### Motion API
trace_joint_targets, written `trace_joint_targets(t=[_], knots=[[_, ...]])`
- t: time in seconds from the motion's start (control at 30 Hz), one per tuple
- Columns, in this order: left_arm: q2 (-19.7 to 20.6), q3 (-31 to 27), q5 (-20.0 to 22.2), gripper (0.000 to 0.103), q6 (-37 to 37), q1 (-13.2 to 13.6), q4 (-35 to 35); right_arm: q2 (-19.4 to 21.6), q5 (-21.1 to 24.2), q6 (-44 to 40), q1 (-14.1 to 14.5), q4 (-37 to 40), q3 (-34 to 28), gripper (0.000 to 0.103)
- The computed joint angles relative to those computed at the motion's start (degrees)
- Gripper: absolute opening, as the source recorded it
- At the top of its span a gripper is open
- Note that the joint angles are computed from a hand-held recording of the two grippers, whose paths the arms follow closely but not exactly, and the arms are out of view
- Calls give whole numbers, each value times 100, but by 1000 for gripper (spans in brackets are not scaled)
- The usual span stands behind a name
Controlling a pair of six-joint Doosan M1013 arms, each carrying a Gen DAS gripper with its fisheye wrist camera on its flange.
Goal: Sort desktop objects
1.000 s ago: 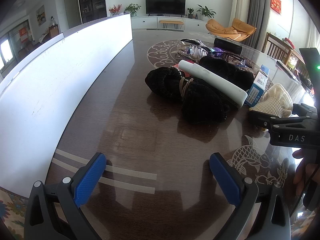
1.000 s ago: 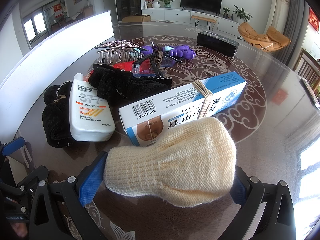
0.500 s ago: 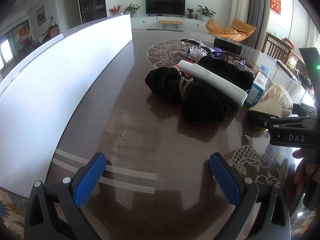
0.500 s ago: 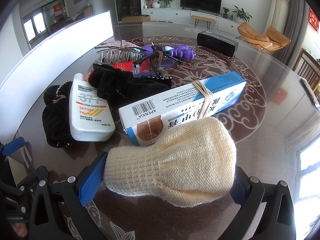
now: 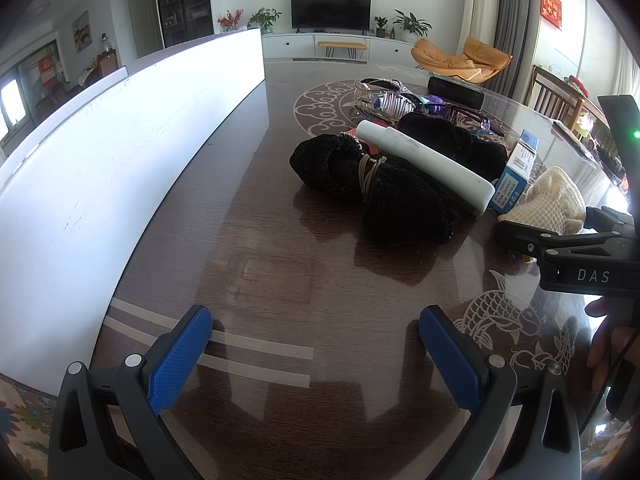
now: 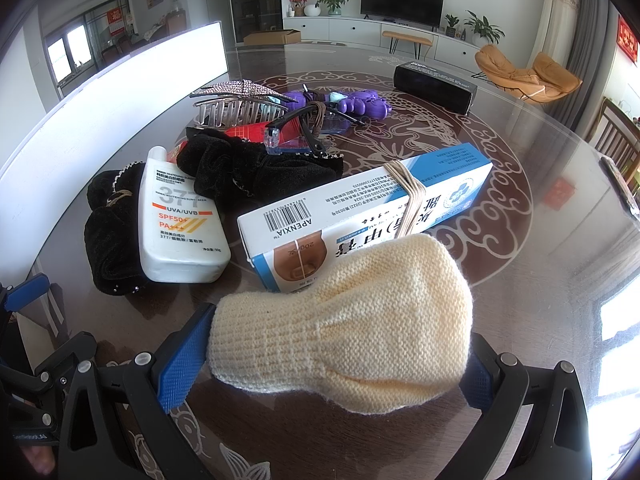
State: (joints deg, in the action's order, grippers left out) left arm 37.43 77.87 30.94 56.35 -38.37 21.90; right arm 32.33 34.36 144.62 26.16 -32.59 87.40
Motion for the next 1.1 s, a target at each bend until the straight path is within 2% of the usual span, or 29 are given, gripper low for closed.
trace_joint_targets(t=[0.93,1.0,1.1], knots=[[-12,23,-20,103,28,1,-30,-1,0,2,1,-1,1,103],[-3,-4,47,103,-124,24,48,-1,0,2,1,-1,1,103],[9,-35,235,103,-724,71,354,-1,0,2,1,-1,1,103]])
